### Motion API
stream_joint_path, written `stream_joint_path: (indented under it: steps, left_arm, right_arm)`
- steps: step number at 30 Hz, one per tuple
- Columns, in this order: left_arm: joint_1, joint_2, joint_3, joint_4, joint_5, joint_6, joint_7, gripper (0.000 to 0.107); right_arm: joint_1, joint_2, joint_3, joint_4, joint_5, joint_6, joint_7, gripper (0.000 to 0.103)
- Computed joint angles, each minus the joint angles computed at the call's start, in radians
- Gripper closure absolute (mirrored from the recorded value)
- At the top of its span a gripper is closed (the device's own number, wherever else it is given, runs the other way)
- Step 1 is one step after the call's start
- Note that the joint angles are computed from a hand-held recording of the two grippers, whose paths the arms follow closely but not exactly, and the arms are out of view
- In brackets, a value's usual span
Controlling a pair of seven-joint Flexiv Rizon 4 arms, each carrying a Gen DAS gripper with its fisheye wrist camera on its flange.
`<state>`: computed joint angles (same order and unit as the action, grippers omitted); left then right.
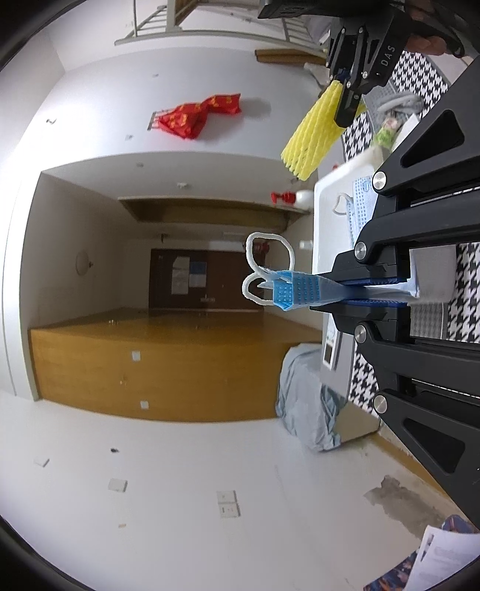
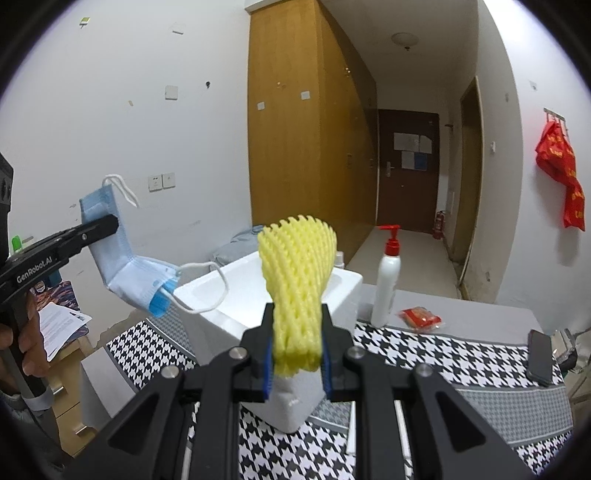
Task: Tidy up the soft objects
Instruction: 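Carry the yellow net with the right tool over the white foam box while the left holds the mask, then lower the yellow net into the foam box and open the right tool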
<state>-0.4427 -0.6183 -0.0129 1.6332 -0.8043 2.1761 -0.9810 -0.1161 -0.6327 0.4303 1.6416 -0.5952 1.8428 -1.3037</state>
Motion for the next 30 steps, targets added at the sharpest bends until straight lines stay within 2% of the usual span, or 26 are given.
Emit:
stream_joint_path:
  steps: [4,11,21,26,28,30]
  left_arm:
    - [-0.009,0.002,0.013,0.011,-0.045,0.020,0.013,0.101]
    - [0.001,0.017,-0.004,0.057,-0.095,0.067,0.022,0.101]
    - [0.017,0.021,-0.028,0.073,-0.150,0.092,0.050,0.101]
    - [0.026,0.019,-0.036,0.072,-0.158,0.095,0.055,0.101]
    - [0.029,0.018,-0.038,0.067,-0.161,0.091,0.058,0.101]
    - [0.032,0.016,-0.039,0.064,-0.161,0.091,0.058,0.101]
  right_arm:
    - [-0.018,-0.036,0.057,-0.046,-0.020,-0.046,-0.020,0.080]
    - [-0.031,-0.090,0.159,-0.124,0.020,-0.149,-0.110,0.079]
    - [0.038,-0.124,0.159,-0.218,0.121,-0.244,-0.210,0.079]
    - [0.080,-0.135,0.127,-0.263,0.176,-0.271,-0.247,0.079]
    - [0.095,-0.137,0.112,-0.276,0.197,-0.277,-0.262,0.073]
    - [0.119,-0.135,0.080,-0.286,0.218,-0.281,-0.270,0.053]
